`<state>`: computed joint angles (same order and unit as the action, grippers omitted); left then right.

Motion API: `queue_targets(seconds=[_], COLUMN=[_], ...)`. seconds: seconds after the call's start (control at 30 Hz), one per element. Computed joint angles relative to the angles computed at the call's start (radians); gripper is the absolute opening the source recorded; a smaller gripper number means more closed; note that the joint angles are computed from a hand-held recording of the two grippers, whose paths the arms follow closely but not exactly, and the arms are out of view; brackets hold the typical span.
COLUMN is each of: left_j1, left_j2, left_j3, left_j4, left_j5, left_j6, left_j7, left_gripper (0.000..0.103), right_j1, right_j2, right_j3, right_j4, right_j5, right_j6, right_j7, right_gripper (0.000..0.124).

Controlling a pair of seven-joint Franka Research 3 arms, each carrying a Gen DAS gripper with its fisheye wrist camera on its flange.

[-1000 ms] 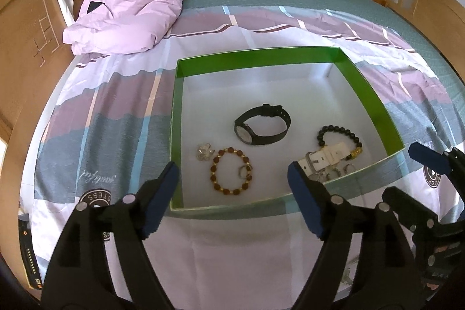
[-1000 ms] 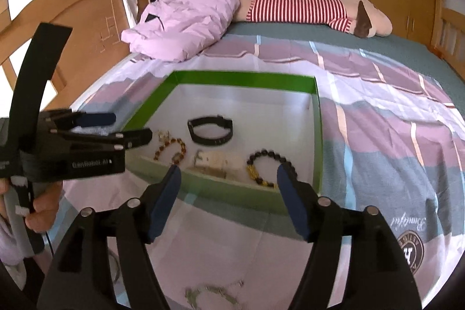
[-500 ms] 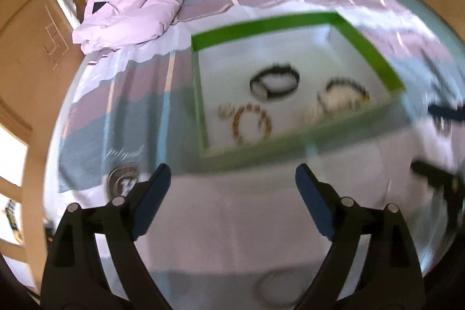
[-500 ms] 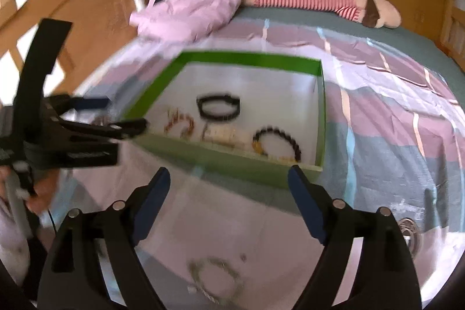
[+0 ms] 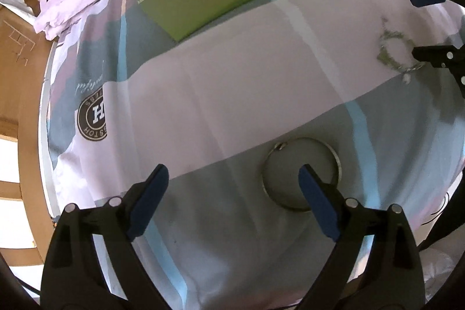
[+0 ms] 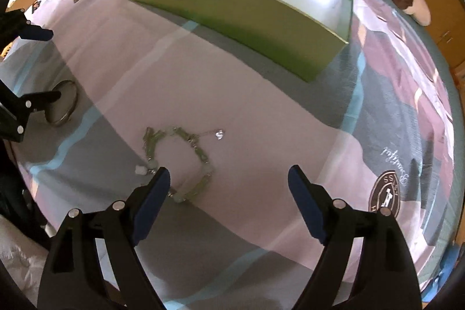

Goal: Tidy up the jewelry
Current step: 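Move the left gripper to the large metal hoop while the right gripper reaches the green jade bracelet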

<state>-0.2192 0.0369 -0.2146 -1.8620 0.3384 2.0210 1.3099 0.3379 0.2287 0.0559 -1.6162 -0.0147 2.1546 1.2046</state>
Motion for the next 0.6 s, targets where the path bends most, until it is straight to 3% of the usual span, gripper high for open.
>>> queue_targets(seconds=[0.07, 0.13, 0.23, 0.33, 0.4, 0.43, 0.5, 0.6], left_j1=[-0.004, -0.006, -0.021, -0.052, -0.049, -0.029, 0.001, 0.023], left_j2=[0.032, 0.054, 0.095, 0.166, 0.2, 0.191, 0.164, 0.12], left_j3=[0.0, 0.002, 0.006, 0.02, 0.027, 0.025, 0.023, 0.029], left_j4=[0.028, 0.049, 0.086, 0.166, 0.224, 0.221, 0.194, 0.148], left_j5=[0.026, 0.036, 0.123, 0.252, 0.227, 0.159, 0.063, 0.0], left_j6=[-0.035, -0.03, 0.018, -0.001, 0.002, 0.032, 0.077, 0.102], left_j7=[-0.033, -0.062, -0.143, -0.26, -0.3, -0.289, -0.259, -0.269], left_gripper=[0.076, 0.073, 0.072, 0.066, 0.061, 0.062, 0.08, 0.082], right_j1=[0.005, 0.014, 0.017, 0.024, 0.046, 0.061, 0.08, 0.013], right_j2=[0.007, 0.025, 0.039, 0.032, 0.029, 0.035, 0.043, 0.019], right_j3=[0.0, -0.001, -0.003, -0.008, -0.027, -0.041, -0.069, -0.02], right_j4=[0.0, 0.011, 0.006, -0.032, -0.068, -0.073, -0.068, -0.06], right_j5=[-0.01, -0.032, -0.031, -0.046, -0.129, -0.181, -0.267, -0.093], right_j6=[-0.002, -0.005, 0.031, 0.153, 0.271, 0.31, 0.355, 0.335], right_j7=[0.002, 0.015, 0.03, 0.053, 0.112, 0.163, 0.268, 0.183], right_gripper=[0.077, 0.062, 0.061, 0.057, 0.056, 0.056, 0.056, 0.06])
